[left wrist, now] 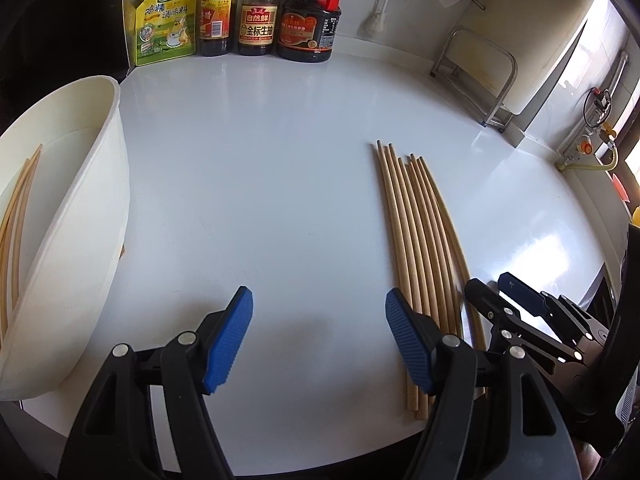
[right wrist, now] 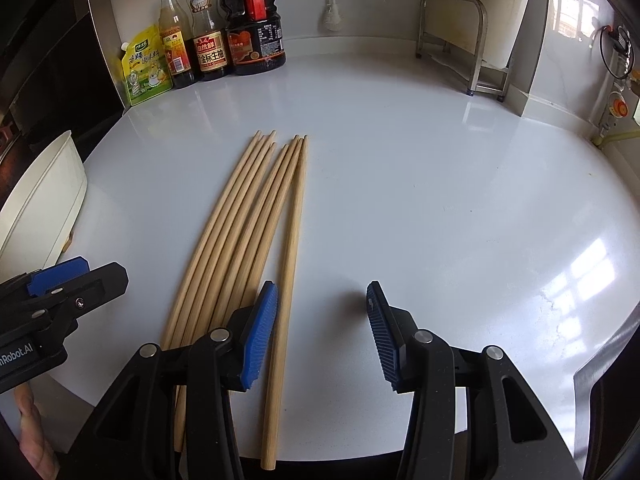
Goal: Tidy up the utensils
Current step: 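Position both open tools over the wooden chopstick row on the counter, then close the left tool on one chopstick while the right tool grasps another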
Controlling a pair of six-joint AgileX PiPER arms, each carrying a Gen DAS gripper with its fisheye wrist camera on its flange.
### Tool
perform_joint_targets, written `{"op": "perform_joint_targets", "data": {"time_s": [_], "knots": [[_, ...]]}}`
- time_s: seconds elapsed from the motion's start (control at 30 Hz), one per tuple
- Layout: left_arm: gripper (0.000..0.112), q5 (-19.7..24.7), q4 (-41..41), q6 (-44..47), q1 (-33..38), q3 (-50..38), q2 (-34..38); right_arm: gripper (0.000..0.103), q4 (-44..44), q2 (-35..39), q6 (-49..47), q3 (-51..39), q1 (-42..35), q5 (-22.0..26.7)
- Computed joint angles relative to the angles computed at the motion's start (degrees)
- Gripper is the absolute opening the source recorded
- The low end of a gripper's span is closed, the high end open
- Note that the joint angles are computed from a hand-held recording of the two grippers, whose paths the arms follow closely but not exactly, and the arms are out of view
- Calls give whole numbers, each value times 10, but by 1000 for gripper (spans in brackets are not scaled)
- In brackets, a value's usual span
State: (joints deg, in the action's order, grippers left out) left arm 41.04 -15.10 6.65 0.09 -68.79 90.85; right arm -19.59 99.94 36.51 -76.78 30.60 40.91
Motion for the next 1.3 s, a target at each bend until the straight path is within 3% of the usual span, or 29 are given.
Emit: {"op": "perform_joint_targets", "data": {"time_s": [0.6,1.3], "knots": [[68,-31,73,-63,-66,-19,40,45,-1,-26,-12,41,-48,-33],[70,-31,210,-174,-108,-39,65,47,-5,-27,-25,43,-50,-47]]}}
